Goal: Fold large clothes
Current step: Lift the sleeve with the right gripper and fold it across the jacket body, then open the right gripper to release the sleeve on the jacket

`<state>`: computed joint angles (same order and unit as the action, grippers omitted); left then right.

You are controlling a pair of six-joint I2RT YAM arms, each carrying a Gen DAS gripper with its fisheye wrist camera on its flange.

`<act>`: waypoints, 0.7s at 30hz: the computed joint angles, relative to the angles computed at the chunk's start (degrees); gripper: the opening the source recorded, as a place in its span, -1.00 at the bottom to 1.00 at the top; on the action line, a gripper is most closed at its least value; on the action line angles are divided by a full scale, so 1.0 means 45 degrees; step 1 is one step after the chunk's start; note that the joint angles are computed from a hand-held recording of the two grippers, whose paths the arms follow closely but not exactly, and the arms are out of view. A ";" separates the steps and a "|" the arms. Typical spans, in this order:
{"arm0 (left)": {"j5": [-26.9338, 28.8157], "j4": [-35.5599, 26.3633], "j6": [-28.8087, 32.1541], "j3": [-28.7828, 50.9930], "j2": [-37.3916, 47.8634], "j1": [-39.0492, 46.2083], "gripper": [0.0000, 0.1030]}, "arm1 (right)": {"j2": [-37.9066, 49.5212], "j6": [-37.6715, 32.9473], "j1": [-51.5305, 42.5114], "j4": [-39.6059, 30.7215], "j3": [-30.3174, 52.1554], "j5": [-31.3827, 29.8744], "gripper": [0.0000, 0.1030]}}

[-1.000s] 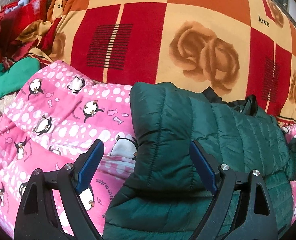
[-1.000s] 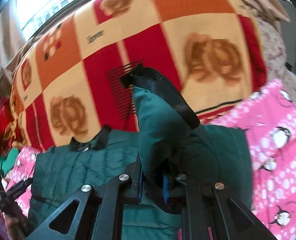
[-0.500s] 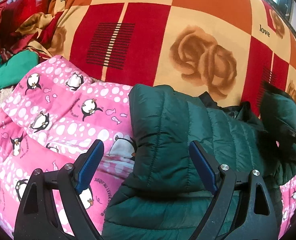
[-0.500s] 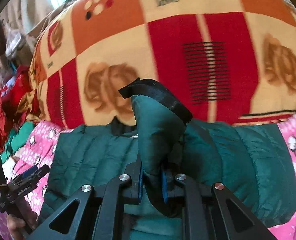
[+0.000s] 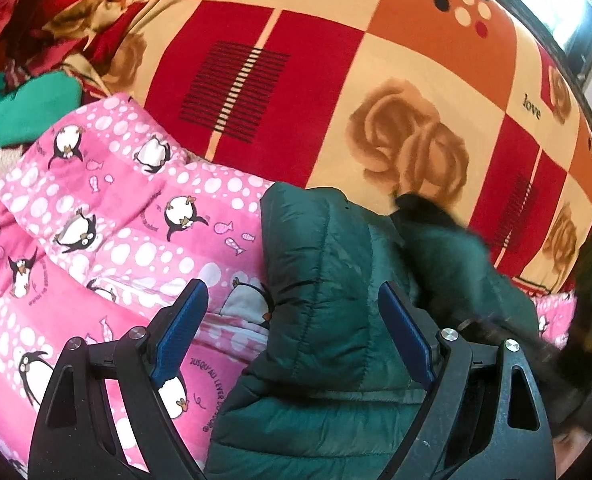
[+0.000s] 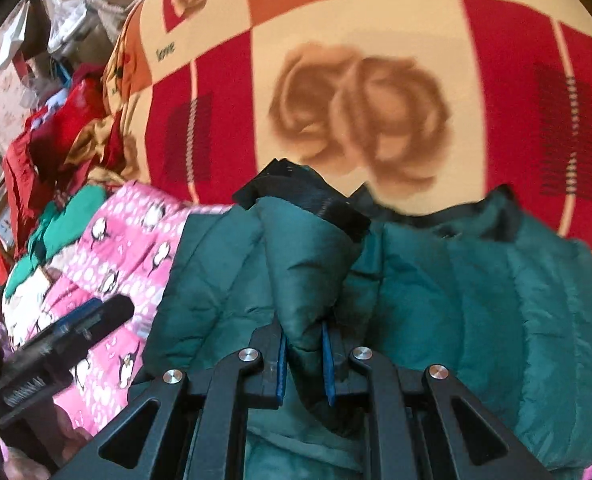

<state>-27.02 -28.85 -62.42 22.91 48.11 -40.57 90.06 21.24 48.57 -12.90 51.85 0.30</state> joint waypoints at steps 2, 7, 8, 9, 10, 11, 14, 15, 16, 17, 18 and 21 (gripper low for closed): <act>0.0170 0.0066 0.0007 -0.0100 -0.0136 0.0192 0.69 | 0.0467 0.0095 0.0283 0.0219 0.0055 -0.0134 -0.73; 0.0175 0.0141 0.0025 -0.0149 -0.0175 0.0207 0.69 | 0.1092 0.0306 0.0609 0.0697 -0.0055 -0.0102 -0.72; 0.0152 0.0170 0.0055 -0.0147 -0.0137 0.0197 0.69 | 0.1016 0.0317 0.0584 0.0736 -0.0121 -0.0163 -0.67; 0.0145 0.0196 0.0082 -0.0143 -0.0101 0.0193 0.69 | 0.0857 0.0298 0.0519 0.0807 -0.0254 -0.0340 -0.54; 0.0157 0.0213 0.0102 -0.0154 -0.0096 0.0193 0.69 | 0.0707 0.0292 0.0476 0.0794 -0.0350 -0.0465 -0.39; 0.0190 0.0254 0.0127 -0.0150 -0.0058 0.0231 0.69 | 0.0542 0.0299 0.0444 0.0790 -0.0427 -0.0651 -0.13; 0.0167 0.0271 0.0109 -0.0157 -0.0033 0.0224 0.69 | 0.0080 0.0214 0.0614 0.0565 -0.0536 -0.0590 -0.09; 0.0180 0.0284 0.0110 -0.0171 -0.0040 0.0228 0.69 | -0.0107 0.0145 0.0676 0.0403 -0.0576 -0.0509 -0.09; 0.0188 0.0294 0.0111 -0.0177 -0.0050 0.0226 0.69 | -0.0254 0.0163 0.0686 0.0358 -0.0637 -0.0573 -0.09; 0.0191 0.0320 0.0115 -0.0195 -0.0077 0.0230 0.69 | -0.0533 0.0228 0.0637 0.0346 -0.0809 -0.0742 -0.09; 0.0180 0.0358 0.0114 -0.0214 -0.0096 0.0234 0.69 | -0.0798 0.0283 0.0584 0.0331 -0.0962 -0.0825 -0.09; 0.0165 0.0526 0.0160 -0.0298 -0.0158 0.0263 0.69 | -0.1778 0.0304 0.0482 0.0066 -0.1396 -0.0647 -0.09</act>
